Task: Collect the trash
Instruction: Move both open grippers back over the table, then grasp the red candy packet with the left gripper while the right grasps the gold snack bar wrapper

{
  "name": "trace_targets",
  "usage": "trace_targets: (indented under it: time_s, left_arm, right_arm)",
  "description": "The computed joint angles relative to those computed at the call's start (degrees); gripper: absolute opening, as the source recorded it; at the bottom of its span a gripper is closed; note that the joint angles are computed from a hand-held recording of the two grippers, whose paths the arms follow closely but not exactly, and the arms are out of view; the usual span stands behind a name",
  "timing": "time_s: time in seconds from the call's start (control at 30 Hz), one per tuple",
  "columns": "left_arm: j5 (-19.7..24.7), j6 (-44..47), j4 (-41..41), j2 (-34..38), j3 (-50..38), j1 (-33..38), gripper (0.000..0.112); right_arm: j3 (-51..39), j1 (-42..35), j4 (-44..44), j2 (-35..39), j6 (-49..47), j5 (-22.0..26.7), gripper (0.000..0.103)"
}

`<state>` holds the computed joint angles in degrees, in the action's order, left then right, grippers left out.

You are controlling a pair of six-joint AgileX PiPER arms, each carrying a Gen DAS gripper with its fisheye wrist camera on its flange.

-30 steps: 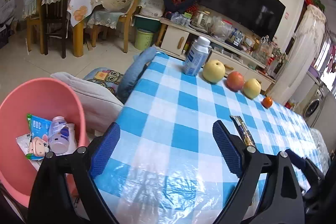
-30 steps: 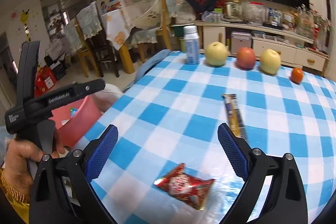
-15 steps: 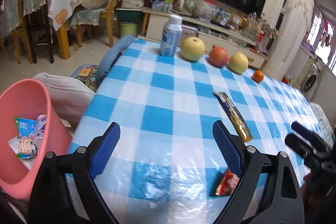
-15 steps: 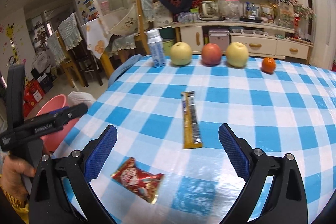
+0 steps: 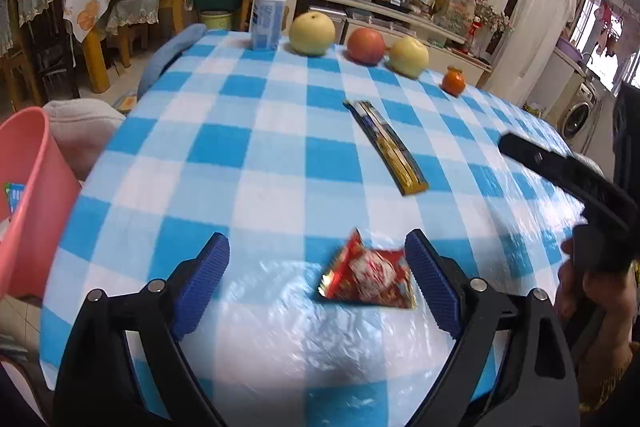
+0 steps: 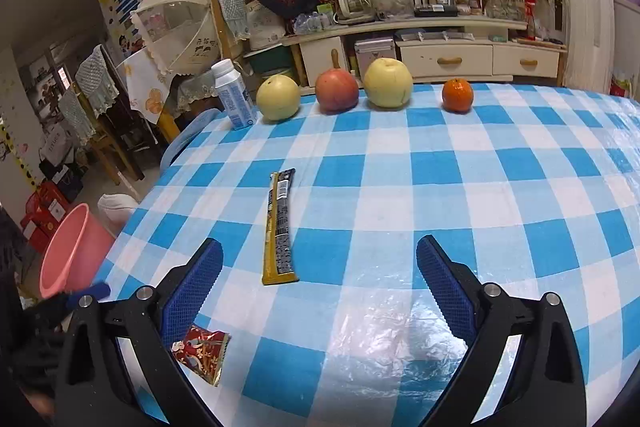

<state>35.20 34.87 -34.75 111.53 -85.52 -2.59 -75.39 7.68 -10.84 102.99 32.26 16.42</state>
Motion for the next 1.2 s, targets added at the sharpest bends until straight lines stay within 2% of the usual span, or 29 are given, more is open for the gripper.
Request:
trace_targets:
  time_s: [0.07,0.2,0.33,0.5,0.6,0.87,0.93,1.2]
  left_arm:
    - [-1.04,0.32,0.15,-0.9,2.41,-1.11,0.09]
    - [-2.88,1.16,3.67,-0.83,3.93,-4.15,0.09]
    - [-1.26,2.93,5.13,0.76,2.5,-5.43,0.09]
    - [-0.69,0.78,9.36,2.97,0.2,-6.34,0.09]
    - [0.85,0.26,10.11,4.68,-1.94,-6.28,0.09]
    - [2.32,-0.49,11.7,7.25,-5.55,-7.31,0.089]
    - [1.5,-1.54,13.52,7.25,-5.6,-7.77,0.082]
    - [1.33,0.31,12.32,8.13,-6.9,-7.12,0.07]
  right_arm:
    - [-0.7,-0.68,1.45,0.45,-1.99,0.7,0.096]
    - [-2.12,-2.27,10.81,1.59,-11.68,1.59,0.096]
    - [-3.89,-3.66,17.88,3.03,-18.71,2.81,0.096]
    - [-7.02,-5.53,28.4,5.63,-27.77,5.03,0.096]
    - [-9.63,-5.84,31.51,7.51,-30.43,7.01,0.096]
    - [-17.84,-3.36,28.33,12.97,-29.51,11.92,0.096]
    - [-19.75,-2.86,28.13,14.34,-29.58,12.95,0.096]
    - [-27.73,-0.64,24.34,20.16,-27.39,16.89,0.096]
